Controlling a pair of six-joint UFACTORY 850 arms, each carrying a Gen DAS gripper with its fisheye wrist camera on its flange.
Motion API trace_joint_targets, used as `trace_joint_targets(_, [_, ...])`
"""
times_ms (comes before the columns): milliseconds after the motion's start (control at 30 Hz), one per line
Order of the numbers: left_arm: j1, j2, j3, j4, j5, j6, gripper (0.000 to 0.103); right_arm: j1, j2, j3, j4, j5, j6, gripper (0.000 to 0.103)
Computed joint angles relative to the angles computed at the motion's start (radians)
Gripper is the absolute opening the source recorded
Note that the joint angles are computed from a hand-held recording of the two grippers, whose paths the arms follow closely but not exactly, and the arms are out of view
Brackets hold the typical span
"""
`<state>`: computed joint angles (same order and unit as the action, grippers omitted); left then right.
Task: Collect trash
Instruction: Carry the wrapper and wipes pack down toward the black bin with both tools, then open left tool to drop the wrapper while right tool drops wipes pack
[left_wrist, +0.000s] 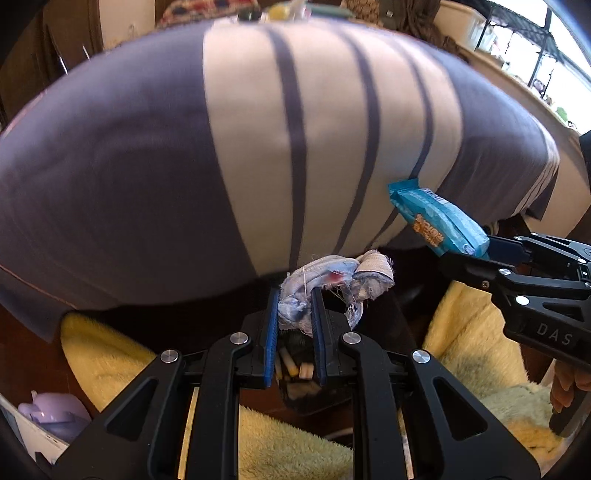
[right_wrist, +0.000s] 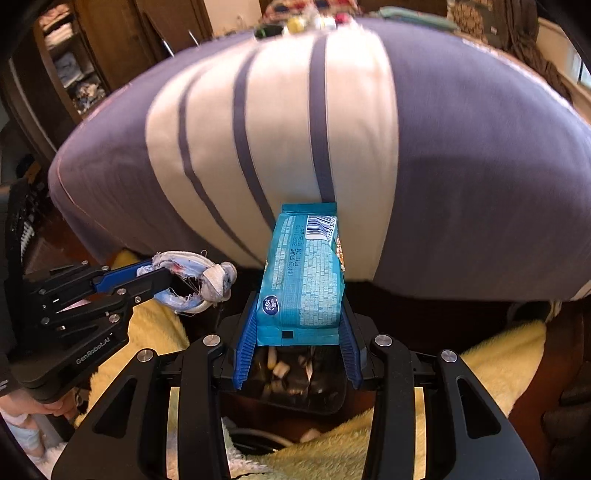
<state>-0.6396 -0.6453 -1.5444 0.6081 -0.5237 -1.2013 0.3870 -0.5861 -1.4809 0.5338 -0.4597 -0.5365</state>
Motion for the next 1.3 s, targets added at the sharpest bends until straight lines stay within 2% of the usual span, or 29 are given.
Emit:
trace_joint_targets(200, [0.023, -0.048, -0.007, -0.216, 0.024, 0.184, 0.015, -0.002, -0.062, -0.035, -0.037, -0.082, 0.06, 0.041])
trace_joint_targets(433, [0.04, -0.106, -0.042, -0.396, -0.003, 0.347, 0.015, -0.013, -0.141, -0.1, -0.063, -0.174, 0.119, 0.041])
trace_joint_targets(600, [0.051, -0.149, -0.072, -0.554, -0.024, 0.481, 0.015, -0.003, -0.172, -0.12, -0.118, -0.201, 0.167, 0.041])
trace_joint_targets(833, [0.067, -0.17, -0.073, -0.622, -0.028, 0.54, 0.016, 0.008, -0.211, -0.168, -0.155, -0.238, 0.21, 0.042])
trace_joint_targets(1067, [0.07, -0.178, -0.073, -0.662, -0.016, 0.572, 0.021, 0.007, -0.219, -0.187, -0.176, -0.244, 0.23, 0.043])
trace_joint_targets(1167, [0.07, -0.175, -0.073, -0.649, -0.016, 0.557, 0.026, 0.005, -0.212, -0.179, -0.179, -0.231, 0.239, 0.049])
trace_joint_targets(1233, [0.067, -0.171, -0.071, -0.621, -0.016, 0.528, 0.034, 0.004, -0.205, -0.173, -0.178, -0.219, 0.245, 0.056])
trace_joint_targets(1300, [0.064, -0.166, -0.07, -0.587, -0.021, 0.494, 0.047, 0.0, -0.192, -0.161, -0.179, -0.196, 0.253, 0.063])
